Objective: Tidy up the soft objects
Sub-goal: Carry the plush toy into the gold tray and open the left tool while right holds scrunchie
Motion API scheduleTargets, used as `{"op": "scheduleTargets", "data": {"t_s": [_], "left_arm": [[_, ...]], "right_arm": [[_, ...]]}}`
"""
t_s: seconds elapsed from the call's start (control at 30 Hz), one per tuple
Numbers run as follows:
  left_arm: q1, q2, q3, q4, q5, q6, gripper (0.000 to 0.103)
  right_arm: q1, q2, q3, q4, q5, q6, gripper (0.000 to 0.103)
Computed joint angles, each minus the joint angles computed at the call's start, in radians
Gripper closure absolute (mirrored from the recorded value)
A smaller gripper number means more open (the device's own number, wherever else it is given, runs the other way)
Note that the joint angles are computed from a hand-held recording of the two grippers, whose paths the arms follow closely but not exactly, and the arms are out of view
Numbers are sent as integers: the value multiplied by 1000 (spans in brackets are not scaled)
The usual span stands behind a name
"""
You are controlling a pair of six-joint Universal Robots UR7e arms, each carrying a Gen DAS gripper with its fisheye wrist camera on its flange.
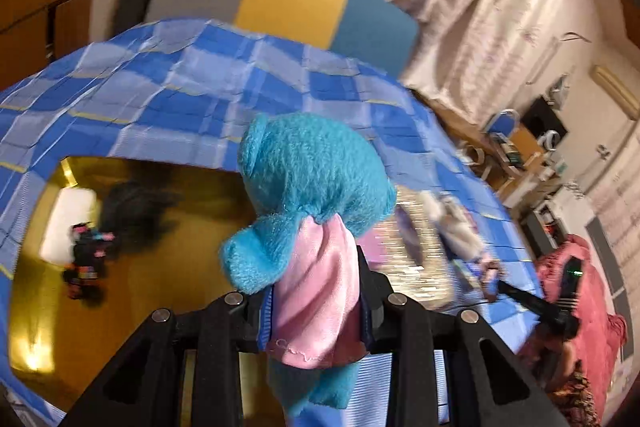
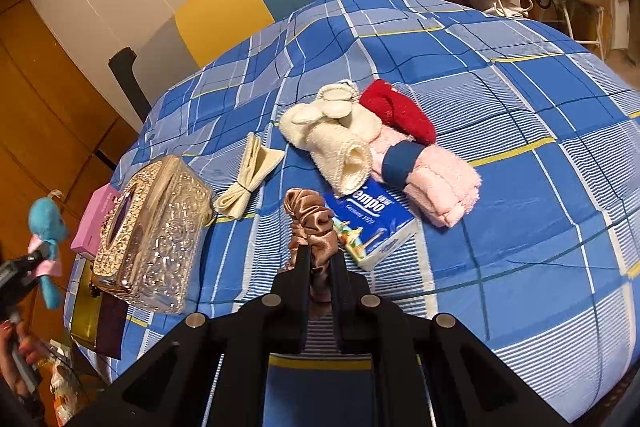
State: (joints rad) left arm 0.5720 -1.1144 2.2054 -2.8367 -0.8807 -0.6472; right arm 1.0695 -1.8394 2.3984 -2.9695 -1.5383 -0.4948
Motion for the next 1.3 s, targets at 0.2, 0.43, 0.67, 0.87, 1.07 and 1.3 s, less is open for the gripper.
{"op": "scheduleTargets", "data": {"t_s": [0.2,0.43,0.67,0.87,1.07,1.3], "left_arm": [[140,-35,-2,112,-42,-28,71],[242,-1,-48,172,-56,27,71],[271,40,-98,173,-33,66,68],[272,34,-102,179,-11,51,57],[220,-35,-35,95,23,32,42],[129,-133,81,92,142,-105,42]], "right_arm": [[37,-25,17,2,4,25,94],[104,-35,33,-5,-23,53,94],[163,-11,46,-33,-56,85,94],[202,-3,57,-51,-64,103,94],[251,2,68,-69,-58,122,94],[353,38,72,-79,-62,150,94]]}}
